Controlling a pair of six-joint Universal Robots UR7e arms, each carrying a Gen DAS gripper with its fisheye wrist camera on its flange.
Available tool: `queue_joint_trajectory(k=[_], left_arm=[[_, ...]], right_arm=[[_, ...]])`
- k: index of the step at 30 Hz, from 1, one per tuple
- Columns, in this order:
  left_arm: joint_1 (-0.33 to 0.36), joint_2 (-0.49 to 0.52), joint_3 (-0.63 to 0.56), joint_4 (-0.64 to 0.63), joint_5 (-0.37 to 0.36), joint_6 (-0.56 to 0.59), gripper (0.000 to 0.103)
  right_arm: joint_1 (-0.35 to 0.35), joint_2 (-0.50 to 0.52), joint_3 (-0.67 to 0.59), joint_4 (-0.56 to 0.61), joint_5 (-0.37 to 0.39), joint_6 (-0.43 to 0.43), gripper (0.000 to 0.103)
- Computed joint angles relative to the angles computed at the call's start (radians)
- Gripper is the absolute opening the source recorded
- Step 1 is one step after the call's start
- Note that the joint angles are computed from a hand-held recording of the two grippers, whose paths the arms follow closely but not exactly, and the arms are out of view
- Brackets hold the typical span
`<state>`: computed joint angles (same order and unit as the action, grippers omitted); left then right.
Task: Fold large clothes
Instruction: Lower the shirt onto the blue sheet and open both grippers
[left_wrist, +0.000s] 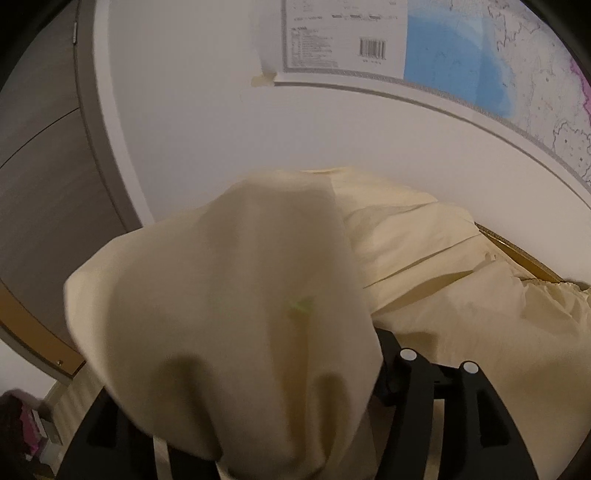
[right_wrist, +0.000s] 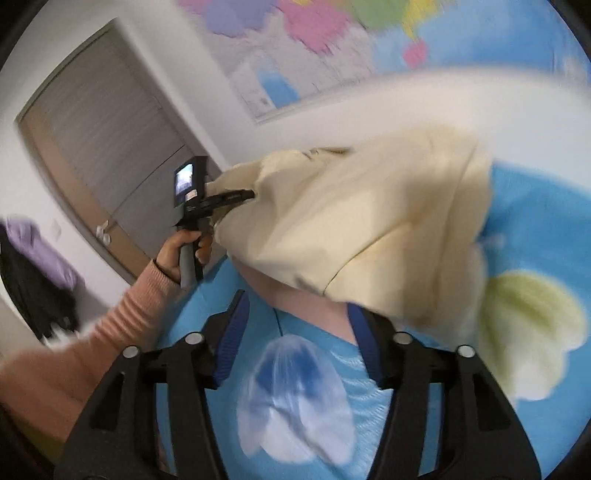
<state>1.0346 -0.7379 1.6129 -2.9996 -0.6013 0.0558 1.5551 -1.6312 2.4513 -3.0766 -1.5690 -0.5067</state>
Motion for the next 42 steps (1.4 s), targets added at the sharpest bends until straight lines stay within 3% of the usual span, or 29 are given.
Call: queue_joint_trajectory(k=[2, 5, 7, 8, 11, 13, 16, 18, 20, 25, 30, 31, 33, 36, 42], left_arm=[[-0.013, -0.02, 0.031, -0.028, 0.003, 0.006, 0.058], [-0.05, -0.062, 0.122, -0.174, 0.014, 0.06, 0.066], [-0.068, -0.083, 0.165, -0.232, 0.012, 0.08, 0.067], [-0.075, -0.085, 0.177, -0.257, 0.013, 0.097, 0.067], [-0.117, -0.113, 0.265, -0.304, -0.005, 0.111, 0.073], [-0.128, -0.129, 0.293, -0.283, -0.053, 0.118, 0.074], [-0.14, -0.101, 0.295, -0.257, -0.038, 0.118, 0.074], [-0.119, -0.07, 0.25, -0.186, -0.048, 0.099, 0.074], [-0.097, -0.035, 0.207, -0.12, -0.036, 0.038, 0.074], [-0.115, -0.054, 0.252, -0.162, -0.026, 0.036, 0.073], [-0.152, -0.076, 0.306, -0.233, -0.025, 0.069, 0.074], [-0.157, -0.081, 0.311, -0.239, -0.034, 0.07, 0.074], [-0.168, -0.09, 0.318, -0.245, -0.054, 0.067, 0.074], [-0.198, -0.096, 0.34, -0.262, -0.083, 0.087, 0.078], [-0.235, -0.083, 0.346, -0.229, -0.136, 0.073, 0.078]], right_arm=[[0.002, -0.014, 0.005, -0.076, -0.015, -0.039, 0.045], [-0.054, 0.015, -0.055, -0.11, 0.023, 0.016, 0.045], [-0.065, 0.059, -0.061, -0.203, -0.046, 0.046, 0.047], [-0.079, 0.086, -0.073, -0.207, -0.067, 0.087, 0.047], [-0.132, 0.137, -0.115, -0.138, -0.017, 0.158, 0.04], [-0.11, 0.198, -0.141, -0.141, -0.022, 0.138, 0.022], [-0.045, 0.276, -0.185, -0.117, -0.085, 0.079, 0.016], [-0.044, 0.306, -0.231, -0.03, -0.131, 0.066, 0.015], [-0.046, 0.319, -0.248, -0.031, -0.182, 0.077, 0.013], [-0.029, 0.276, -0.234, -0.083, -0.218, 0.071, 0.032], [-0.019, 0.239, -0.185, -0.246, -0.201, 0.027, 0.032], [-0.012, 0.244, -0.181, -0.273, -0.199, 0.012, 0.037], [0.016, 0.273, -0.21, -0.273, -0.198, -0.013, 0.046], [0.034, 0.335, -0.262, -0.244, -0.194, -0.022, 0.045], [-0.006, 0.419, -0.354, -0.127, -0.218, 0.063, 0.042]])
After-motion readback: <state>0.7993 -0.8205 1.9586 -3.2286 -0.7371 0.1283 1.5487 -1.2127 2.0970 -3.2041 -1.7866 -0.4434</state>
